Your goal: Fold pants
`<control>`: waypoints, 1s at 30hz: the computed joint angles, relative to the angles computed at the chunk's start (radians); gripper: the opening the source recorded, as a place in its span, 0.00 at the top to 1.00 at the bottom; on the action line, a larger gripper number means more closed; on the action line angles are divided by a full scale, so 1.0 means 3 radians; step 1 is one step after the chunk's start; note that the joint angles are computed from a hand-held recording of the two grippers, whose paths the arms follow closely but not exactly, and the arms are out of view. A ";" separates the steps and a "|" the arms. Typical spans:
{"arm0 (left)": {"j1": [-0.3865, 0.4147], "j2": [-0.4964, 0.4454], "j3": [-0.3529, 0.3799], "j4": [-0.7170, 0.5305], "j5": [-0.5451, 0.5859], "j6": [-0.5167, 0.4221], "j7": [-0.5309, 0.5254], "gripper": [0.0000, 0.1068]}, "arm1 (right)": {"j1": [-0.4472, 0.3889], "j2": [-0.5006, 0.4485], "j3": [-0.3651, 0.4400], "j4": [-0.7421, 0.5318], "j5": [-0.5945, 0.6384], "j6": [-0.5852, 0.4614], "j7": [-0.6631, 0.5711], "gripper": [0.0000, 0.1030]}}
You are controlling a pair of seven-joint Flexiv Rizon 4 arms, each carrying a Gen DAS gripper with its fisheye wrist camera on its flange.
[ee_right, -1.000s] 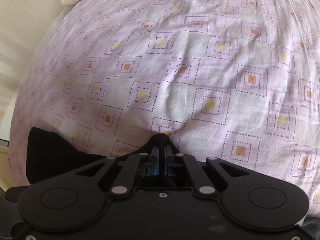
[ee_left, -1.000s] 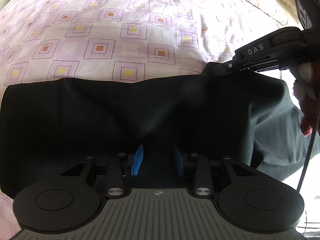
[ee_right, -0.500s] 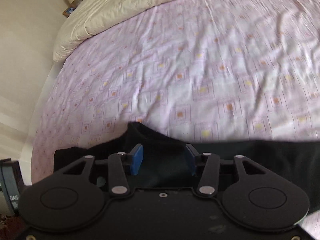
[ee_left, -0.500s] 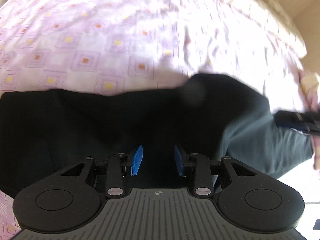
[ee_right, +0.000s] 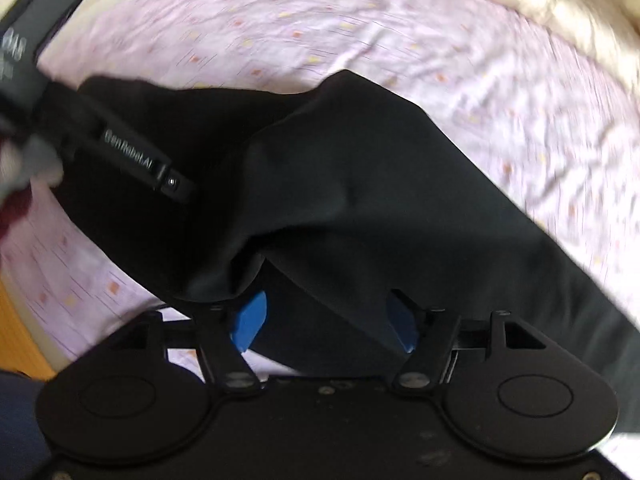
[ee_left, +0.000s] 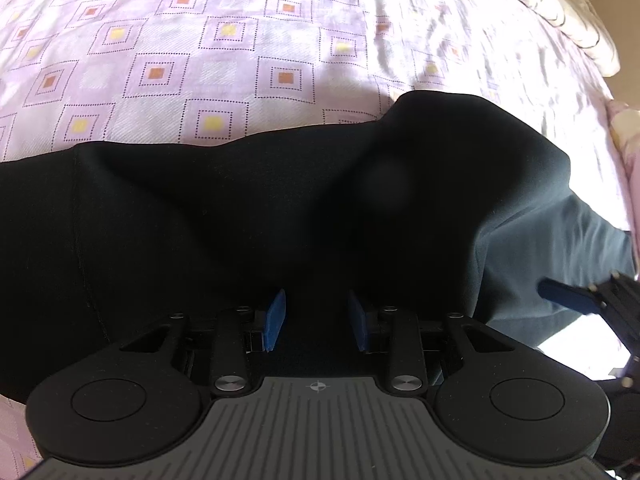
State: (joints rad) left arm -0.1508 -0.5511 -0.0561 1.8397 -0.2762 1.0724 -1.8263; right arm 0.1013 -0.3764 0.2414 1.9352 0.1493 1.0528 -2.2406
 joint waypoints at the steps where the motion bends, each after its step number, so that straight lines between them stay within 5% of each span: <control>1: -0.0006 0.0010 0.0003 -0.0010 0.0004 -0.0019 -0.0010 0.68 | 0.0029 -0.0032 -0.0011 0.0016 -0.0071 0.0046 -0.0055 0.63; 2: 0.0002 0.0011 -0.0002 -0.0008 -0.0001 -0.0017 -0.0003 0.68 | 0.0061 -0.0044 -0.0033 0.0014 -0.0166 -0.0017 -0.0069 0.96; 9: 0.0013 0.0026 -0.0042 0.0011 -0.0039 0.0009 0.0049 0.68 | -0.0127 0.0005 -0.0060 -0.0104 -0.0093 -0.0553 -0.0493 0.97; 15: -0.0058 0.0016 0.0017 -0.0018 0.0057 -0.0003 0.0016 0.68 | -0.0138 -0.0083 -0.0202 -0.0230 0.0002 -0.0791 -0.0114 0.94; 18: -0.0135 0.0027 0.0079 -0.0073 0.0152 -0.0057 -0.0100 0.68 | -0.0260 -0.0089 -0.0155 -0.0482 0.0311 -0.1097 0.0028 0.74; 20: -0.0180 0.0043 0.0104 -0.0104 0.0212 -0.0066 -0.0188 0.68 | -0.0394 -0.0051 -0.0106 -0.0631 0.0678 -0.1221 0.0054 0.47; 21: -0.0190 0.0049 0.0097 -0.0107 0.0225 -0.0037 -0.0209 0.68 | -0.0441 -0.0044 -0.0099 -0.0699 0.0846 -0.1249 0.0086 0.45; 24: -0.0244 0.0007 0.0084 -0.0173 0.0291 0.0051 -0.0249 0.68 | -0.0426 -0.0092 -0.0120 -0.0812 0.1152 -0.1049 0.0321 0.46; 28: -0.0317 -0.0124 0.0084 -0.0373 0.0369 0.0032 -0.0298 0.68 | -0.0247 -0.0359 -0.0126 -0.1019 0.1089 -0.0765 0.0683 0.77; 30: -0.0368 -0.0183 0.0112 -0.0465 0.0427 -0.0030 -0.0331 0.68 | -0.0186 -0.0524 -0.0082 -0.1178 0.1021 -0.0718 0.0786 0.80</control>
State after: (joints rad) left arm -0.2612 -0.6061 -0.0225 1.7003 -0.1482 1.0635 -1.9258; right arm 0.0456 -0.5335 0.2169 1.5817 0.4556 0.8373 -2.0047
